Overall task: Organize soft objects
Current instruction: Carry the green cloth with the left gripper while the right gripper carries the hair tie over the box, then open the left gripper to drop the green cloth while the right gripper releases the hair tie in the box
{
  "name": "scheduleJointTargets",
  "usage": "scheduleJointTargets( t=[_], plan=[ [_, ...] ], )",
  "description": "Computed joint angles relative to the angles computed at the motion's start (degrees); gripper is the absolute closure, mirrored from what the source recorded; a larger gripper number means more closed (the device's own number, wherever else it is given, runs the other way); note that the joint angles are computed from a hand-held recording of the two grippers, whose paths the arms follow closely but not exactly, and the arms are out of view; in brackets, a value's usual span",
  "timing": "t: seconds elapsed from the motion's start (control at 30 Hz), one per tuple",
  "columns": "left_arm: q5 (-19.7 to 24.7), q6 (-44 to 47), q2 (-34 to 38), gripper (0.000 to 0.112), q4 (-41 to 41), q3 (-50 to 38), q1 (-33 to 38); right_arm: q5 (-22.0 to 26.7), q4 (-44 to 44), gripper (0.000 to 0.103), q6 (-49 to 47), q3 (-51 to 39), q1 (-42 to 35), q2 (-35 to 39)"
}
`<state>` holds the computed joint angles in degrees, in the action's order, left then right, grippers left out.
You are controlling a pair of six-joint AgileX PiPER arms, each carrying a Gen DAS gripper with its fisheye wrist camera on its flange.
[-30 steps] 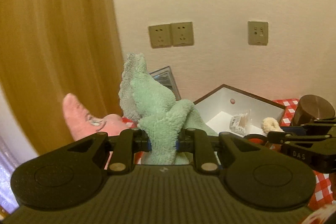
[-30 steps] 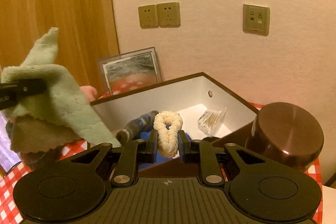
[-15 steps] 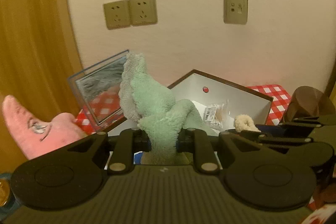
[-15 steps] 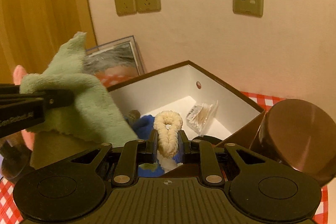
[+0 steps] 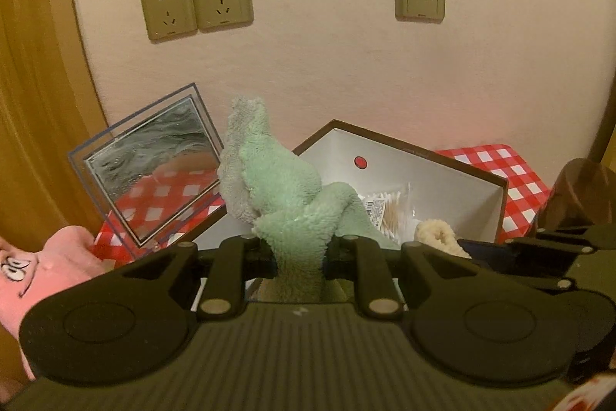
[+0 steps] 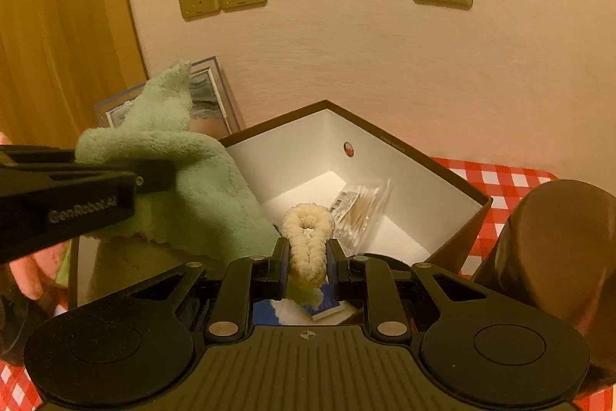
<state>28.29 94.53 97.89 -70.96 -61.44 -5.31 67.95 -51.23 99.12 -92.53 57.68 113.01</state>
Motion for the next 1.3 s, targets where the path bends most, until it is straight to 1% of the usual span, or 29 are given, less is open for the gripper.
scheduleJointTargets(
  t=[0.07,0.1,0.17,0.3,0.33,0.4,0.5,0.77,0.87,0.9,0.93,0.97,1.0,1.03,1.1,1.3],
  plan=[
    [0.2,-1.5,1.6,0.085,1.1,-1.5,-0.4,0.0,0.1,0.083,0.0,-0.3,-0.3,0.2],
    [0.3,-2.6,2.3,0.084,2.2,-2.3,-0.5,0.0,0.2,0.083,0.0,-0.4,-0.4,0.3],
    [-0.1,-3.6,3.6,0.077,3.0,-3.3,-0.9,-0.1,0.2,0.083,0.0,-0.6,-0.5,0.5],
    [-0.8,-4.5,5.2,0.074,4.6,-4.2,-1.0,-0.5,0.8,0.083,0.0,-0.5,-0.8,0.9],
    [-0.8,-4.6,5.4,0.072,5.1,-4.3,-0.8,-0.7,1.0,0.083,0.0,-0.4,-0.9,0.9],
    [-0.4,-4.9,5.8,0.071,6.2,-4.6,-0.6,-1.0,1.3,0.083,0.0,-0.2,-1.1,0.9],
    [-0.1,-3.8,5.8,0.071,5.6,-4.4,0.0,-1.4,1.6,0.083,-0.1,-0.1,-1.4,1.1],
    [1.0,-8.9,5.7,0.071,10.2,-5.0,1.5,-2.2,2.2,0.083,0.0,-0.5,-1.9,1.6],
    [1.3,-9.3,5.5,0.071,10.7,-4.8,2.0,-2.9,1.0,0.083,1.4,-0.3,-2.1,1.8],
    [1.4,-9.4,5.4,0.071,10.9,-4.7,2.1,-2.9,0.6,0.080,2.2,-0.4,-2.1,2.0],
    [1.5,-9.6,5.4,0.071,11.1,-4.7,2.2,-3.6,0.0,0.065,2.9,-0.2,-2.3,2.0],
    [1.5,-10.0,5.3,0.071,11.4,-4.6,2.3,-4.8,-0.9,0.056,4.2,0.5,-2.4,1.8],
    [1.6,-10.0,5.2,0.070,11.6,-4.4,2.4,-5.2,-1.9,0.042,5.7,1.0,-2.4,1.8],
    [1.8,-10.0,5.2,0.070,11.7,-4.3,2.6,-5.4,-2.8,0.038,6.7,1.4,-2.2,1.7],
    [2.0,-10.2,5.1,0.070,12.2,-4.1,3.0,-5.8,-3.2,0.038,6.2,1.7,-2.0,1.7],
    [2.4,-11.1,5.2,0.069,13.5,-3.7,4.0,-5.9,-0.6,0.038,3.4,1.3,-1.2,2.2]
  ],
)
